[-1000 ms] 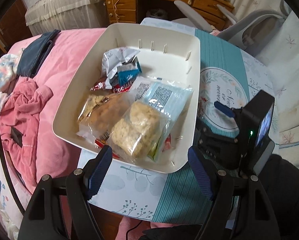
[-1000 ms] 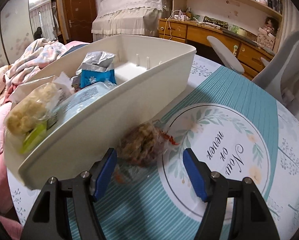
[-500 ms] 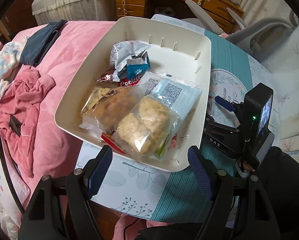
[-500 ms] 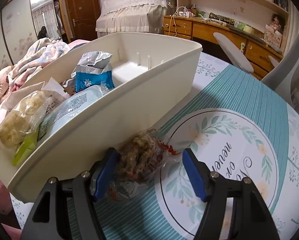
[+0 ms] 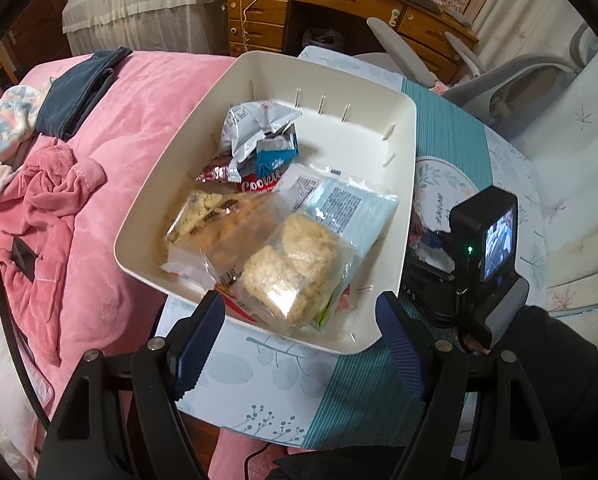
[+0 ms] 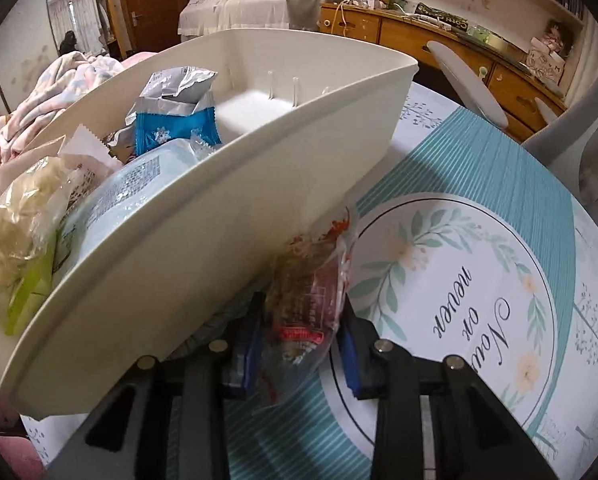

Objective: Organize snacks
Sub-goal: 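Lift the nut bag with the right tool into the tray and open it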

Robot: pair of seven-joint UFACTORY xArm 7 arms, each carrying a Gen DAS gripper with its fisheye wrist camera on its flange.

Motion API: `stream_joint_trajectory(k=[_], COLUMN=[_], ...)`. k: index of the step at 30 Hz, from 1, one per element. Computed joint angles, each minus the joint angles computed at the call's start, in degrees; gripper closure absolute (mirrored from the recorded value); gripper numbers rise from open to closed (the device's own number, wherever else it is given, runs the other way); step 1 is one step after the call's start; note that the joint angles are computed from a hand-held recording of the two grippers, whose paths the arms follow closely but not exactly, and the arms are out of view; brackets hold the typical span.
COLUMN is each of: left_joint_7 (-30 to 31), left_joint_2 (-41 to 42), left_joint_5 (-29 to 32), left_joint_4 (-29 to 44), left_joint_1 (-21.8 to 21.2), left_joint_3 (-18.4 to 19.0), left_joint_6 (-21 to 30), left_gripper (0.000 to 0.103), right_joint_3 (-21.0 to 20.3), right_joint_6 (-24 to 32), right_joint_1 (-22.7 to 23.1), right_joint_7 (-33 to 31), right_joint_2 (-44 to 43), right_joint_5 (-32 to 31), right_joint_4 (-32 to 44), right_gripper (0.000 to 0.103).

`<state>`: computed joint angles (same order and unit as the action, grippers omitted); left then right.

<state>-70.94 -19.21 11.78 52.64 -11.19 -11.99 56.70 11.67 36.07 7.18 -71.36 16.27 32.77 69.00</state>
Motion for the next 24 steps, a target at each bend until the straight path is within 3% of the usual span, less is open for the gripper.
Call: stream_joint_trajectory(k=[4, 9, 16, 24], left_joint_7=[3.0, 10.9, 25.2, 40.2], left_joint_2=[-1.3, -3.6, -7.6, -11.7], left_joint_5=[-0.4, -2.2, -5.7, -11.6], left_joint_4=[-1.4, -3.5, -6.3, -9.2], left_joint_1=[0.2, 1.1, 3.0, 4.6], left_joint_3=[1.2, 3.7, 7.2, 10.4], left_joint_6=[-1.9, -5.5, -9.8, -10.7], left_gripper=[0.026, 0.026, 0.026, 0.026], right_joint_3=[-0.9, -2.8, -5.1, -5.1], right_joint_6=[-1.0, -1.2, -2.5, -4.5], right_joint_1=[1.3, 2.7, 4.6, 5.1], right_joint_7=[4.5, 14.1, 35.1, 57.2], right_joint_2=[-1.6, -4.5, -12.1, -21.6], right_joint_5=[-2.7, -8.3, -17.8, -27.8], right_joint_4=[-2.0, -4.1, -10.9, -15.9], right_gripper=[0.070, 0.070, 0.070, 0.070])
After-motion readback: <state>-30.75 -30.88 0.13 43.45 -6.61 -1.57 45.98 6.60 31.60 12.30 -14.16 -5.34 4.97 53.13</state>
